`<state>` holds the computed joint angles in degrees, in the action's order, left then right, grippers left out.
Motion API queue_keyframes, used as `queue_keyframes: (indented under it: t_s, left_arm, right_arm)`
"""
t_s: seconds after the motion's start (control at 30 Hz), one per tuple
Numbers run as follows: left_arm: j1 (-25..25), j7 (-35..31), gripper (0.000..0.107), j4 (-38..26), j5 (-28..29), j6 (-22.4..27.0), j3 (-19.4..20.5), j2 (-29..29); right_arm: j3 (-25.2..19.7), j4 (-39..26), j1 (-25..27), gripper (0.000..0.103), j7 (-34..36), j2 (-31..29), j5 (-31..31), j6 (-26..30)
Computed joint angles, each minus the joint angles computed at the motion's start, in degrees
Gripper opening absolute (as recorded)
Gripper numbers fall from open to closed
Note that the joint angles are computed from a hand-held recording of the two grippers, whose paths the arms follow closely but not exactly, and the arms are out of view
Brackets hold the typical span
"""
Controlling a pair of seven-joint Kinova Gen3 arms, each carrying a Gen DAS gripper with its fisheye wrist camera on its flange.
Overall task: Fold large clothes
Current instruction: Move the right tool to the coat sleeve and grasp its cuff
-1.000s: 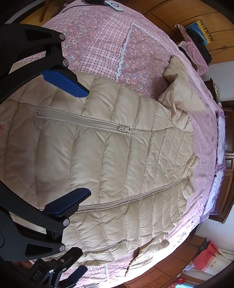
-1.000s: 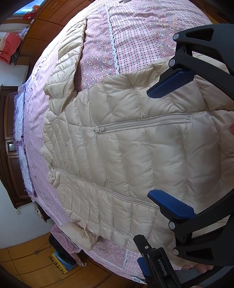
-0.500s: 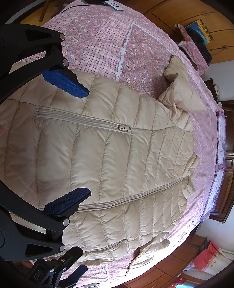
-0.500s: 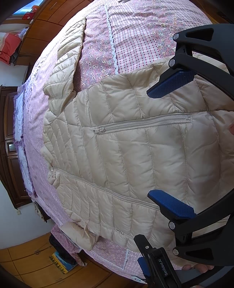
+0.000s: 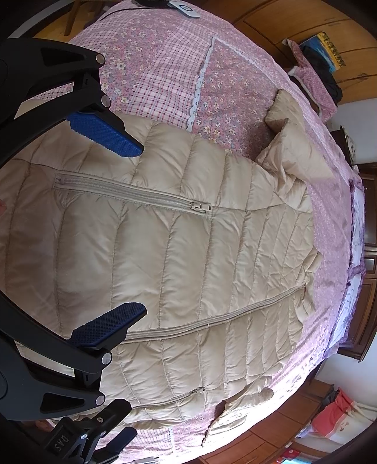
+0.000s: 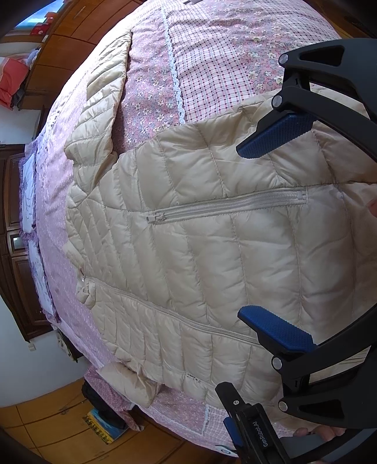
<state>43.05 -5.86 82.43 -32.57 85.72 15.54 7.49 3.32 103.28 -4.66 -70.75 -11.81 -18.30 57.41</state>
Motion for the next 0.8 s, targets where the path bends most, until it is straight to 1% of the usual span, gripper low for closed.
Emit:
queue_keyframes:
  t_s: [0.3,0.5,0.57,0.67,0.73,0.8]
  left_arm:
    - [-0.74,-1.3,0.1,-0.62,0.91,-0.75,-0.5,0.24]
    - [-0.8,-3.45,0.1,-2.87,0.66,-1.38,-0.95,1.7]
    - [-0.66,-4.29,0.1,-3.77,0.74,-1.73,-1.22,2.32]
    - [-0.23,-5.8,0.1,-5.87,0.84,-1.39,-1.86,4.08]
    - [-0.02,-6.7,0.1,-6.96,1.42,-1.38,-2.45,5.06]
    - [0.22,-7.58,0.1,-7.92,1.94,-1.1,-3.08,5.94]
  right_arm:
    - [1.91,-1.46,1.52,0.098,2.19,1.51,-1.26,-0.17]
    - [4.67,-4.44,4.57,0.098,5.83,4.06,-4.04,-0.2]
    - [5.01,-5.19,5.95,0.098,6.98,4.97,-4.29,-1.85]
    - [5.93,-7.24,8.37,0.098,8.89,7.52,-5.37,-3.45]
    - [6.53,-9.59,10.46,0.098,10.29,10.29,-7.23,-3.41]
    - [6.57,-12.62,12.98,0.098,10.26,13.66,-8.28,-3.42]
